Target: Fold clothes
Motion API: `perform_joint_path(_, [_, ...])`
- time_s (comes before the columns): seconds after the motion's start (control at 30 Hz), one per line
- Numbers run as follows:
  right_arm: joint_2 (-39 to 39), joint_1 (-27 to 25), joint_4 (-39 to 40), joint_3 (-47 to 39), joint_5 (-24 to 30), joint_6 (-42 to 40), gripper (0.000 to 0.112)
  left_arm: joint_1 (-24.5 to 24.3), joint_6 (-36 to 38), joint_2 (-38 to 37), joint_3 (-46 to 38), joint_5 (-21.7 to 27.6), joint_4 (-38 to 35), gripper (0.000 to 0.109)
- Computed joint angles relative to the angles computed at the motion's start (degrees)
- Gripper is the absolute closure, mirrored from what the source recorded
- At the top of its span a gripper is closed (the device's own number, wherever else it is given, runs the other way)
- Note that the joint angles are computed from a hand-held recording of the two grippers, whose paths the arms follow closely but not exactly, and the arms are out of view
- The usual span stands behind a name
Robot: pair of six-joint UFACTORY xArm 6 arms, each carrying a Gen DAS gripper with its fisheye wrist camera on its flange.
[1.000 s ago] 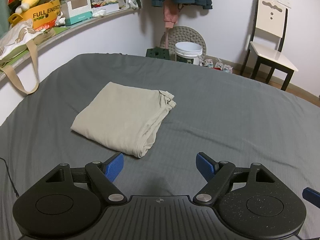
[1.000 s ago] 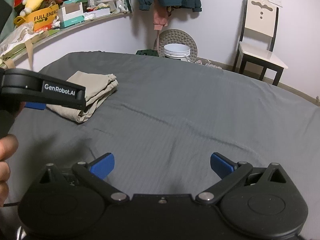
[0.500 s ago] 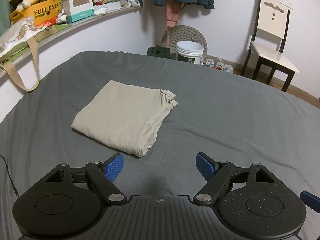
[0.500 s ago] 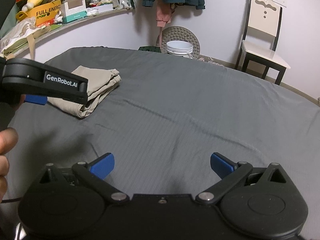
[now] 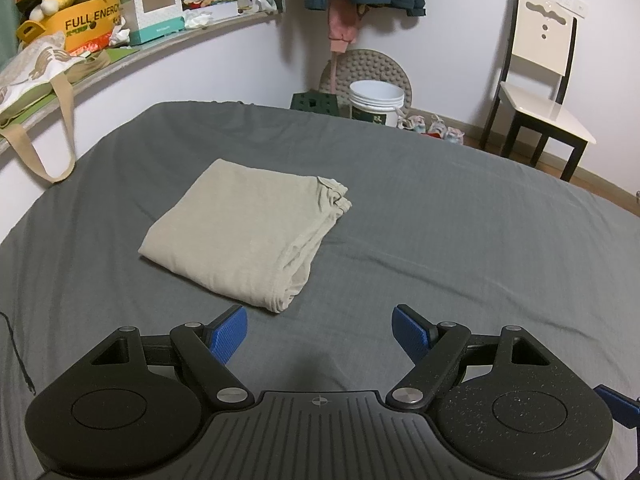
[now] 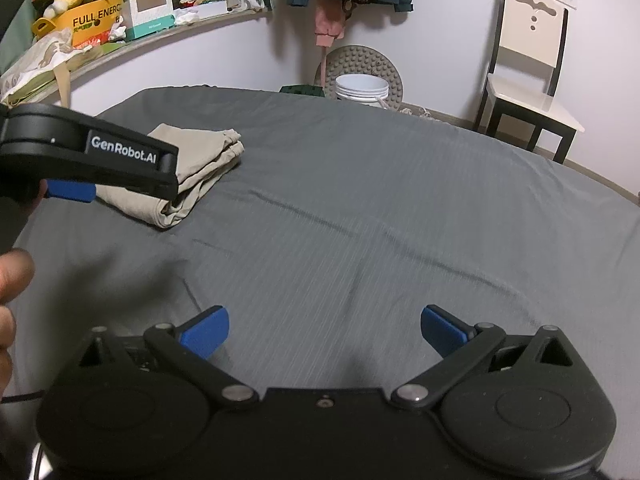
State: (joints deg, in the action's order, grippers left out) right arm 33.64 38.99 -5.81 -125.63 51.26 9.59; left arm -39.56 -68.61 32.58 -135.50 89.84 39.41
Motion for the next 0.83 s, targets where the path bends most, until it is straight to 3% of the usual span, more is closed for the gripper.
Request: perform_joint_path(0.83, [1.41,0.04,0.8,-2.51,2.45,-0.38,0.009,0.91,-1.26,-1.88,3.24,-1.85,-1.69,0.028])
